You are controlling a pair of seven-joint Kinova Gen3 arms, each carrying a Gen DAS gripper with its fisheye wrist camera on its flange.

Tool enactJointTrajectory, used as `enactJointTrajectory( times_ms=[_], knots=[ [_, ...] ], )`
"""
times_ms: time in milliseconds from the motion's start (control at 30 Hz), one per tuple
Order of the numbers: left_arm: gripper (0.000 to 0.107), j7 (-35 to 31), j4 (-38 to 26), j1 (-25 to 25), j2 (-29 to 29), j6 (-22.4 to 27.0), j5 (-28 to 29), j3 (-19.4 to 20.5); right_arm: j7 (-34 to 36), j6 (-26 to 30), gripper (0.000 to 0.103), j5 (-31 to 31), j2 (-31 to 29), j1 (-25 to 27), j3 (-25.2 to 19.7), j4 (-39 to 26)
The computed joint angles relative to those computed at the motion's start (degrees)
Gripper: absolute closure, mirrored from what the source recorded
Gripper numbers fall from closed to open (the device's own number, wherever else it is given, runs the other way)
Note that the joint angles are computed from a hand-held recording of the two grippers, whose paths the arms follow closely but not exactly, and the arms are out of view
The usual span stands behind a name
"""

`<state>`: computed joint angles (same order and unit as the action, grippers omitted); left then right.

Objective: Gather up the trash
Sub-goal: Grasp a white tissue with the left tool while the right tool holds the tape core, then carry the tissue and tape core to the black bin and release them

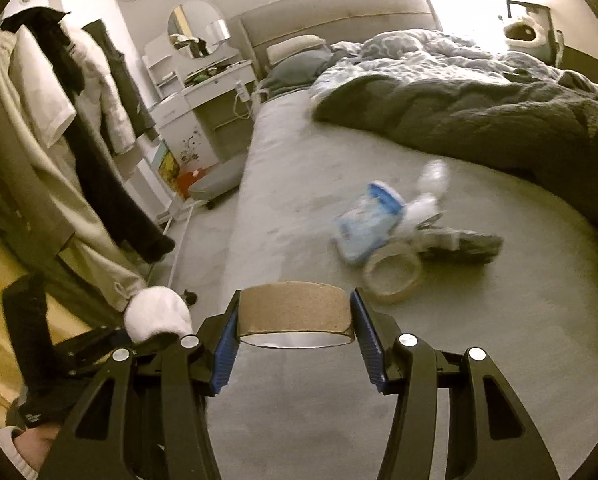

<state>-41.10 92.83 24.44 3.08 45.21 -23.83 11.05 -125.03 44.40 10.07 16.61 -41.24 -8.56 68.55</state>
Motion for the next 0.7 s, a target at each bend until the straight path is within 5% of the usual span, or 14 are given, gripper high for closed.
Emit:
enactJointTrajectory(
  times_ms=[700],
  knots=[
    [0.07,-13.59,16.37,-10.48,-7.6,1.66,16.15,-2.84,-4.29,2.45,0.05,0.41,6.9,-10.4,-1.01,-8.54]
  ],
)
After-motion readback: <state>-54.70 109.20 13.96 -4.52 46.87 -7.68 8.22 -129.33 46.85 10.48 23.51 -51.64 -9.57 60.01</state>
